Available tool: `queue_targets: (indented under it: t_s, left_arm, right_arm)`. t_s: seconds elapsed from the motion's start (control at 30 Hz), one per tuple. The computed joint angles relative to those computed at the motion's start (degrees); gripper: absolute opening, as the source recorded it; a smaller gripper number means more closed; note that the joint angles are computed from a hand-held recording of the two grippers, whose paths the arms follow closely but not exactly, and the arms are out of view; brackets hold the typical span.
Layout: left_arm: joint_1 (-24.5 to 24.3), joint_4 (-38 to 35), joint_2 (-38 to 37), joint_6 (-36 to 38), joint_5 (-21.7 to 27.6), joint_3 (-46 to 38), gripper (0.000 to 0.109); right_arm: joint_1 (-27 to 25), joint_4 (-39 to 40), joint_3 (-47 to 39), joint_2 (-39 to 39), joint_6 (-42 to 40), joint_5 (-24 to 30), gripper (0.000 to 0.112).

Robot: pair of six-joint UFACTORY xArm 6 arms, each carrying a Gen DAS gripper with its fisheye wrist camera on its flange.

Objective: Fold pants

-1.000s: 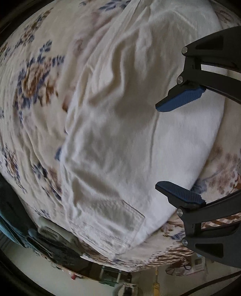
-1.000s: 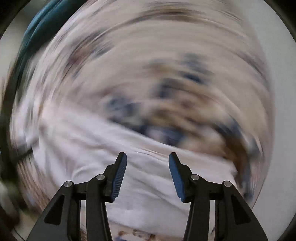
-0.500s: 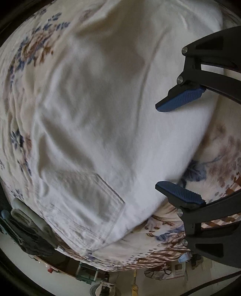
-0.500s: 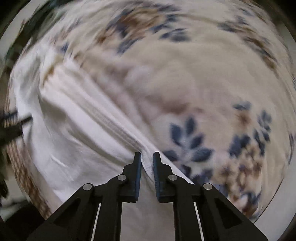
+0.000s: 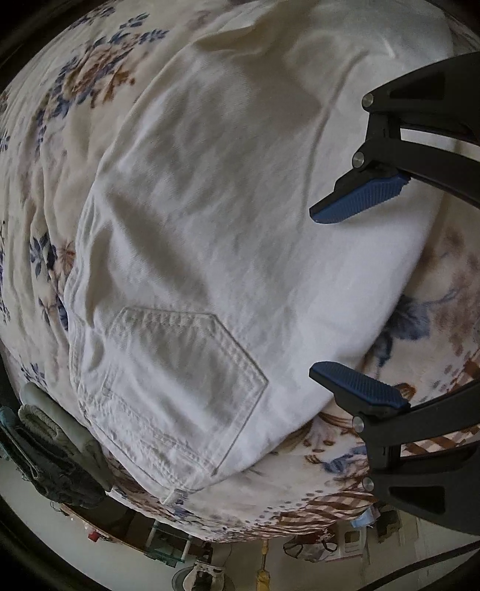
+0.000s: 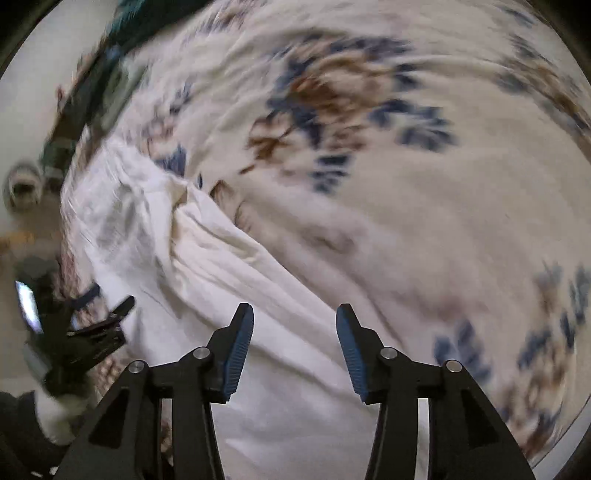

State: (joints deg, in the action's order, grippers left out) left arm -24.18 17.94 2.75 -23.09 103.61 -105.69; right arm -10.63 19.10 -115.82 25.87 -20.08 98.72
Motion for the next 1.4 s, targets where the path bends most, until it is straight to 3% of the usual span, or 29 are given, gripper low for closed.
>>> queue_targets:
  t_s: [0.07, 0.13, 0.17, 0.33, 0.43, 0.53, 0.6, 0.63, 0.67, 0.73, 0.77, 0.87, 0.97, 1.07, 1.17, 1.27, 1.33, 1.37, 1.4]
  left_arm:
    - [0.0, 0.2, 0.5, 0.4, -0.2, -0.5, 0.076]
    - [-0.1, 0.2, 0.7, 0.5, -0.7, -0.6, 0.076]
    - [-0.1, 0.2, 0.8, 0.7, -0.8, -0.5, 0.076]
    - [0.9, -0.9, 0.4, 1.2, -0.9, 2.0, 0.076]
    - [1.8, -1.9, 0.3, 1.2, -0.9, 2.1, 0.076]
    - [1.6, -1.1, 0.4, 2.1, -1.1, 1.7, 0.076]
    - [1.9, -1.2, 0.3, 2.5, -1.0, 1.7, 0.076]
    - [1.9, -1.2, 0.4, 2.7, -0.8, 1.6, 0.076]
    - [1.9, -1.0, 0.5, 2.9, -0.6, 1.5, 0.076]
    - [2.2, -0.9, 0.4, 3.4, -0.5, 1.4, 0.076]
    - [2.3, -0.6, 0.2, 3.9, -0.5, 1.5, 0.076]
    - [2.2, -0.7, 0.4, 4.4, -0.8, 1.5, 0.076]
    - [2.7, -1.7, 0.6, 4.5, -0.8, 1.4, 0.076]
    - [3.2, -2.1, 1.0, 4.4, -0.7, 1.0, 0.076]
    - [4.0, -2.6, 0.5, 4.4, -0.6, 1.4, 0.076]
    - [4.7, -2.7, 0.3, 4.6, -0.5, 1.0, 0.076]
    - [5.2, -2.8, 0.1, 4.3, -0.5, 0.6, 0.076]
    - [5.5, -2.7, 0.0, 4.2, -0.7, 0.4, 0.076]
    - [5.6, -2.5, 0.0, 4.2, -0.7, 0.0, 0.076]
  right_arm:
    - [2.2, 0.4, -4.8, 5.1, -0.1, 4.2, 0.048]
    - [5.0, -2.7, -1.9, 4.0, -3.0, 2.6, 0.024]
    - [6.9, -6.4, 2.6, 1.0, -5.1, -1.5, 0.006]
    - [3.6, -7.2, 10.7, -5.6, 6.6, -14.7, 0.001]
    - [-2.0, -0.8, 5.2, -0.4, 14.5, -7.2, 0.001]
    - [-2.3, 6.2, 3.4, -1.0, 9.0, -3.6, 0.007]
    - [-0.5, 7.6, 3.4, -2.3, 4.6, -1.8, 0.029]
    - [0.3, 8.0, 1.4, -1.3, 3.6, -0.2, 0.052]
    - [2.2, 6.9, 1.3, -1.3, 1.9, -0.2, 0.059]
    - [6.1, 0.9, 1.8, -1.4, -0.8, -1.7, 0.059]
    - [8.9, -3.6, 2.0, -0.7, -1.4, -3.0, 0.057]
    - [10.5, -6.7, 5.5, -1.2, -2.5, -4.8, 0.008]
    - [8.7, -2.4, 8.0, -2.7, 4.7, -8.0, 0.003]
    - [0.9, 9.3, 7.9, -1.0, 16.4, -7.5, 0.003]
    - [0.7, 4.5, 6.0, 0.4, 16.6, -7.3, 0.001]
    - [1.1, 5.6, -0.1, 2.5, 12.8, -3.1, 0.005]
    - [2.7, 5.2, -1.9, 1.3, 8.2, -3.2, 0.025]
    - [3.3, 5.6, -5.3, 2.8, 6.9, -1.6, 0.051]
    - [3.7, 6.3, -7.9, 3.9, 6.2, 0.2, 0.067]
